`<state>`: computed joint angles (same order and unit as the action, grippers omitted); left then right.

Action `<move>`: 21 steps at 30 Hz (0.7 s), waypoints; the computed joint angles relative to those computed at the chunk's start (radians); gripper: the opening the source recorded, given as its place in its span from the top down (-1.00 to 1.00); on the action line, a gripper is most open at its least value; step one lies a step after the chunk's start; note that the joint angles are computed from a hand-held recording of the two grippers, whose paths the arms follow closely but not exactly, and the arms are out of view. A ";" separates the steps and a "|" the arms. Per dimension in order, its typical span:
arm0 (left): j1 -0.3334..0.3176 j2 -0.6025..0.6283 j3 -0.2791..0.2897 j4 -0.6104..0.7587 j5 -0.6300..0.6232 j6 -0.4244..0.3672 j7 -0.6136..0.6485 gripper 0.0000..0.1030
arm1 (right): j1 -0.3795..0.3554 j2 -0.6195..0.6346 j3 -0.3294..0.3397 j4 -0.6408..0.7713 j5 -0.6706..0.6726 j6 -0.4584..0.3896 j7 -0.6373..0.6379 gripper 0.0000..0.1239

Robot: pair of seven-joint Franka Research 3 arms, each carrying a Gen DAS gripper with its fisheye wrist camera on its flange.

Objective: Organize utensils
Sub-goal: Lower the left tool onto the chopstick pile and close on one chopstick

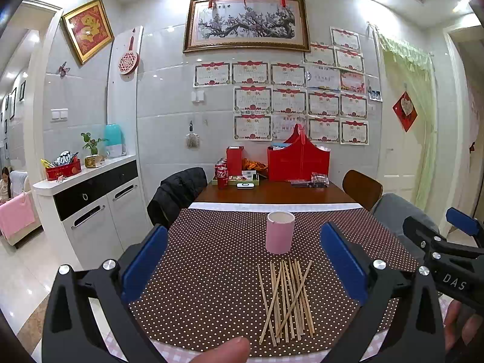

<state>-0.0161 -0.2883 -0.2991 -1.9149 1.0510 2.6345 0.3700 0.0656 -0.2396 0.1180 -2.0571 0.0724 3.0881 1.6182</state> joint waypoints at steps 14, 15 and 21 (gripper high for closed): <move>-0.028 0.145 0.070 0.035 -0.153 -0.009 0.175 -0.93 | 0.061 0.115 -0.052 0.072 0.024 -0.080 -0.054 -0.58; -0.035 0.170 0.082 0.040 -0.189 -0.006 0.214 -0.93 | 0.063 0.136 -0.055 0.087 0.018 -0.097 -0.058 -0.58; -0.069 0.323 0.124 0.103 -0.365 -0.029 0.429 -0.93 | 0.086 0.254 -0.085 0.173 0.042 -0.215 -0.089 -0.58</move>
